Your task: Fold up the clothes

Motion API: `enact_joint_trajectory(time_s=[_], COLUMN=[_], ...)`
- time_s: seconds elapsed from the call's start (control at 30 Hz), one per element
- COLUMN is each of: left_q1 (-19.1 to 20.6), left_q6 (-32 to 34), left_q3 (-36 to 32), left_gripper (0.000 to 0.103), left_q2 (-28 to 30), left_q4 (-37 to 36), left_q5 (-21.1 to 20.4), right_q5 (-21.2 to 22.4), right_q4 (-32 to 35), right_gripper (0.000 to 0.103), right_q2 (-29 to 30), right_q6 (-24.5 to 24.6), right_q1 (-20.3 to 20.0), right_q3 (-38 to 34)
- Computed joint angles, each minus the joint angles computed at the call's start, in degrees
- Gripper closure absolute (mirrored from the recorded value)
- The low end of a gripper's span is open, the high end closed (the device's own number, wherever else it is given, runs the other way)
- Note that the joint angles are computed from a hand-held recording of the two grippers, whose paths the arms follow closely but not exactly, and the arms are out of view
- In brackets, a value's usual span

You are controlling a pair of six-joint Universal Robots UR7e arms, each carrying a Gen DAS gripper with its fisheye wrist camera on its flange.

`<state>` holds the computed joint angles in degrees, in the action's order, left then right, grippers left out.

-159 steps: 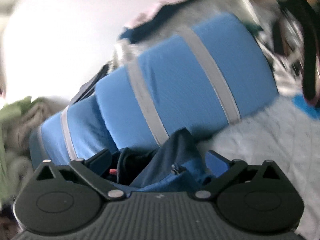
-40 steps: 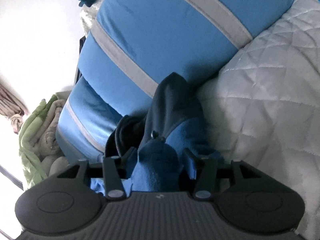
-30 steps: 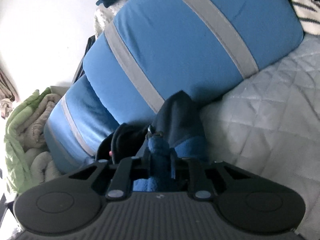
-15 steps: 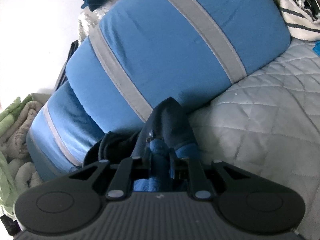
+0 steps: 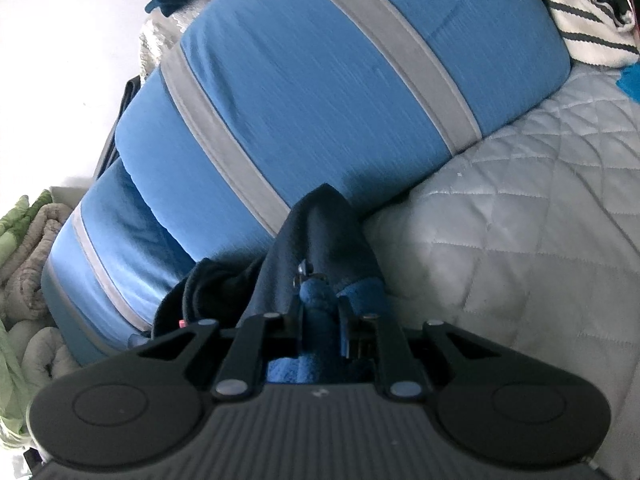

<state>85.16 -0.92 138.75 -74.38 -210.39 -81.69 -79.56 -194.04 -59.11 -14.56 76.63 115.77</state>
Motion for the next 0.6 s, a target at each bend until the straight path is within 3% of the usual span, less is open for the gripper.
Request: enact_joint_trajectory(time_s=[0.2,0.27,0.37,0.47,0.6], left_q1=[0.5,0.0,-2.0,-4.0,-6.1], left_q6=[-0.8,-0.4,1.0,1.8,1.5], left_q3=[-1.9,-1.8,-1.0,0.3,1.3], left_gripper=[0.037,0.056,0.073,0.081,0.084], left_q2=[2.6,2.8,2.6,2.1,1.7], left_q4=[-0.8,-1.3,-2.8,-4.4,-6.1], left_q5=[-4.3,-4.9,-2.0,2.4,7.0], right_q5=[0.1,0.0,-0.2,-0.7,-0.6], right_q4=[0.3,0.4,0.5,0.4,-0.4], right_gripper=[0.086,0.086,0.086,0.086,0.086], right_q2=[0.0,0.1,0.2,0.3,0.3], right_q6=[0.0,0.0,0.1,0.2,0.7], right_q1=[-0.1,-0.2,-0.1,0.1,0.1], right_q3=[-0.1,-0.1,-0.2,-0.3,0.0])
